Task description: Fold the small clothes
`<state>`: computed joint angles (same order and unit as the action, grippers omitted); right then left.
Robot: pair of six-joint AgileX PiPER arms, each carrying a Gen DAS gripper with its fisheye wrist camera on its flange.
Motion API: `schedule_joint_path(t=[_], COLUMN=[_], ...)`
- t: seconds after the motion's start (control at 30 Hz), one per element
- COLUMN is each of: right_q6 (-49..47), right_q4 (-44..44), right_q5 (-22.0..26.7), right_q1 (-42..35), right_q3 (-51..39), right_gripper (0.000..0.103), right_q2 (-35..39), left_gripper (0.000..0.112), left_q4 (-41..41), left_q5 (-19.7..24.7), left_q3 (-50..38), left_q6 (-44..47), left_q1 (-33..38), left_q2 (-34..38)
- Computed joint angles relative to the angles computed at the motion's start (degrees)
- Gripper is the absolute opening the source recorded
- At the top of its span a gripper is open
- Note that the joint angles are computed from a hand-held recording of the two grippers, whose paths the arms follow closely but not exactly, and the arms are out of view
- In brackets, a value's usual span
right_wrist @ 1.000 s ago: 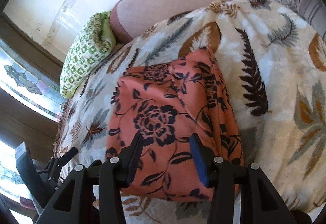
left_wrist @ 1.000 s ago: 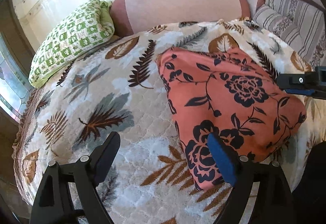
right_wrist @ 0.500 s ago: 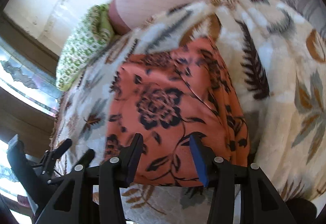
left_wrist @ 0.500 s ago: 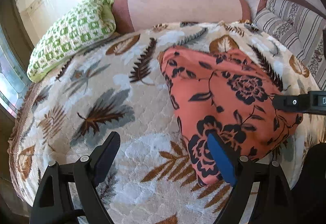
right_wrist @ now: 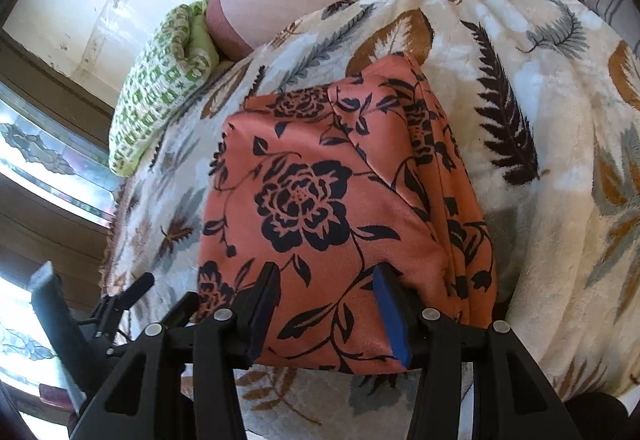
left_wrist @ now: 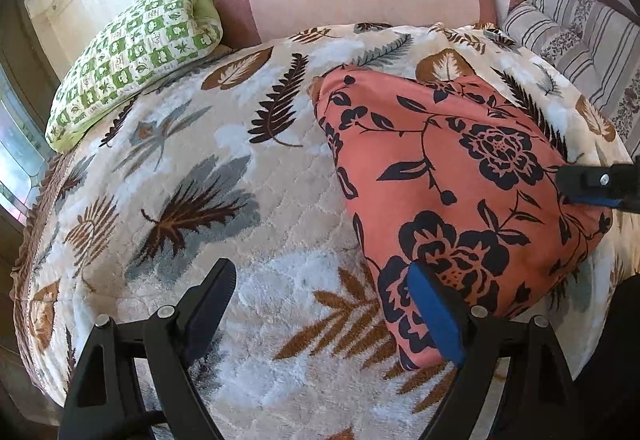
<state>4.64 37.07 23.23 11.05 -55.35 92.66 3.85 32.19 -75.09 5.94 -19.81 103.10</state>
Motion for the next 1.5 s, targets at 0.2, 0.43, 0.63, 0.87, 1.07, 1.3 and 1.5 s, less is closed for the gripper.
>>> schedule_joint_path(t=[0.2, 0.43, 0.63, 0.87, 1.07, 1.3, 1.5], right_q6=[4.69, 7.25, -1.93, -18.09, -35.79, -44.47, -47.04], right_q4=[-5.61, -7.96, 0.59, 14.18, 31.98, 40.81, 40.52], right_q5=[-1.67, -1.41, -2.45, -0.59, 4.44, 9.05, 11.47], right_q1=[0.21, -3.15, -6.97, -12.58, -18.33, -19.09, -15.33], right_q3=[0.6, 0.2, -0.24, -2.05, -3.03, -5.18, -8.59], right_gripper=[0.058, 0.067, 0.072, 0.075, 0.078, 0.086, 0.075], right_q2=[-4.02, -3.6, 0.23, 5.16, 10.54, 16.65, 19.25], left_gripper=[0.089, 0.089, 0.089, 0.089, 0.089, 0.093, 0.086], left_q4=[-0.74, -2.67, -6.83, -20.03, -25.17, -32.57, -33.72], left_q5=[0.63, 1.95, 4.72, 16.19, 25.52, 36.12, 33.72], left_q3=[-0.79, -3.2, -7.77, -21.08, -33.28, -45.74, -43.08], left_q6=[0.45, 1.89, 5.18, 15.04, 18.71, 17.89, 18.0], left_q1=[0.3, 0.43, 0.46, 3.07, 3.6, 5.13, 5.0], left_q2=[-0.27, 0.36, 3.89, 13.26, 21.42, 30.95, 29.66])
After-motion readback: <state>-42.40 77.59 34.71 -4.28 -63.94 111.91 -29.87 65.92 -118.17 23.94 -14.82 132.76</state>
